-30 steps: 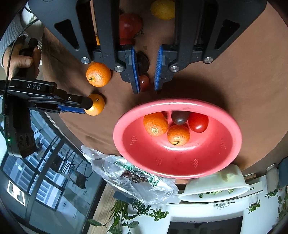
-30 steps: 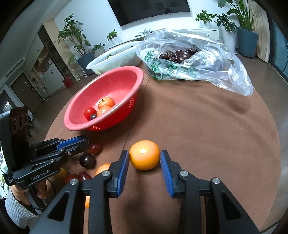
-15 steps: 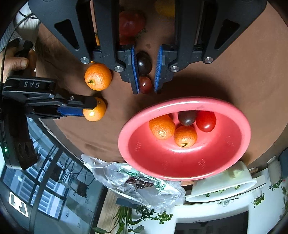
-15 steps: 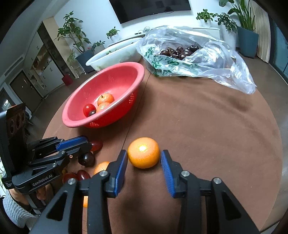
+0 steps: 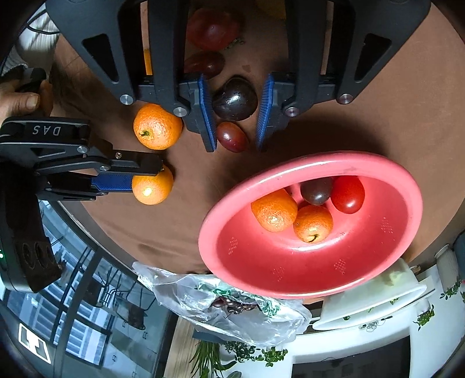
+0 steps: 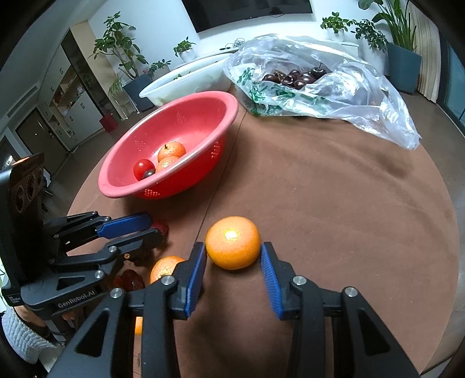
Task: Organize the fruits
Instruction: 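Position the right tool fingers around the mandarin while the left tool aligns on the grape, then close the right tool on the mandarin while the left tool grasps the red grape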
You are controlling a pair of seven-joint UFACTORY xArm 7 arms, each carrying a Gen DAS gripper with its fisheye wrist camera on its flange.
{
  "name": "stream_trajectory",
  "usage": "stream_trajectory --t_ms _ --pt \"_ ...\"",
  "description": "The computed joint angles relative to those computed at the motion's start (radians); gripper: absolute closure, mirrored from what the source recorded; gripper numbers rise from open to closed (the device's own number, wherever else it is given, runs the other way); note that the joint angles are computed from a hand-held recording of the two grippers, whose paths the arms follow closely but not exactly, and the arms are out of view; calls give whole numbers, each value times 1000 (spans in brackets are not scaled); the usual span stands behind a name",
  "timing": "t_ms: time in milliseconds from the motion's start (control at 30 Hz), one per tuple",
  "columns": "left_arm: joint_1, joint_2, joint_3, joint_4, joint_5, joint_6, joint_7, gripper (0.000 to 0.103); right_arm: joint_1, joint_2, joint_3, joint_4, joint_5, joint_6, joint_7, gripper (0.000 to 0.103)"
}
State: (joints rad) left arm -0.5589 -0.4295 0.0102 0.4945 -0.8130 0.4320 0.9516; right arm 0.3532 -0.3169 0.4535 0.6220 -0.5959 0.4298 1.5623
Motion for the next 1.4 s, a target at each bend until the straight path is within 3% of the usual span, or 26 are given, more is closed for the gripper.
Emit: stream_trajectory --t_ms 300,833,1033,1233,1400 --pt "-23 -6 6 -16 10 -25 23 79 14 19 -14 14 -2 15 -13 62" --pt "28 -53 39 2 -75 90 66 82 -56 -52 25 -59 31 -112 25 64" --pt "51 -79 34 2 -79 131 70 83 -81 -95 48 -100 62 -175 39 73" --pt "53 -111 29 -10 -76 135 69 83 -101 -76 99 -45 55 -79 -4 72" --pt "46 -119 33 -10 -78 143 68 83 -93 -29 87 -8 5 -49 9 59"
